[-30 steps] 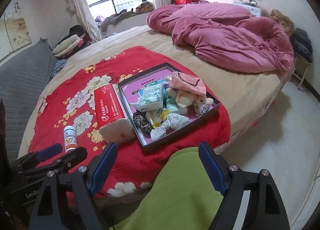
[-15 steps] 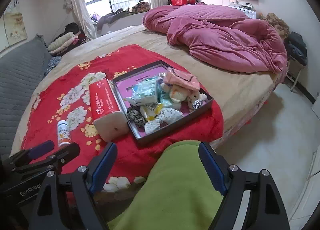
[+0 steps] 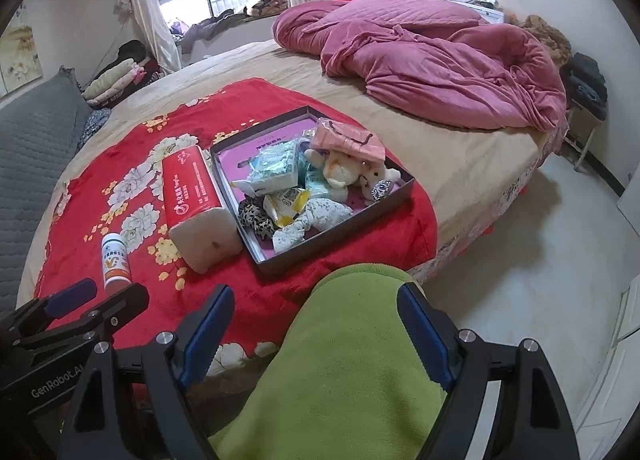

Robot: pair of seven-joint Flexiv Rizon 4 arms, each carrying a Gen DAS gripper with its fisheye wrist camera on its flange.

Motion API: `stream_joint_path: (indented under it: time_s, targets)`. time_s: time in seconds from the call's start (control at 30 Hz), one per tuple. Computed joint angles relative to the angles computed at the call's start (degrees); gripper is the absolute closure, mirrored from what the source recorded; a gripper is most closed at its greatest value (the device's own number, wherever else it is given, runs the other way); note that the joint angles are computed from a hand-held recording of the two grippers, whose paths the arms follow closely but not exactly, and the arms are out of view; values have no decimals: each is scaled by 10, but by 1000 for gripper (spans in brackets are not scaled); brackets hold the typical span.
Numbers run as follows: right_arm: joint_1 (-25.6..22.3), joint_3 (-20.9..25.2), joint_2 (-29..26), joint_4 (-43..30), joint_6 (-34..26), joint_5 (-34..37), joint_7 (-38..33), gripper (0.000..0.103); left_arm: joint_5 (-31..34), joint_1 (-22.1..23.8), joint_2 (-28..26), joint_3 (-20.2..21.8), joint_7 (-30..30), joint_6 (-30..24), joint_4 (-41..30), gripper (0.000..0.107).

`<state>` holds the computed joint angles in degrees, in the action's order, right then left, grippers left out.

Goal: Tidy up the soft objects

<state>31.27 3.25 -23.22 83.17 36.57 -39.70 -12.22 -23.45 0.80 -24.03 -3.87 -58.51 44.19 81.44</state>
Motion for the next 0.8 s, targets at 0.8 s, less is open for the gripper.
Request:
stream_joint_path:
  time_s: [0.8]
  targets:
    - [6,1,-15,-24,-40,20,-26,20,24,-1,-13,8,-29,-22,-20,26]
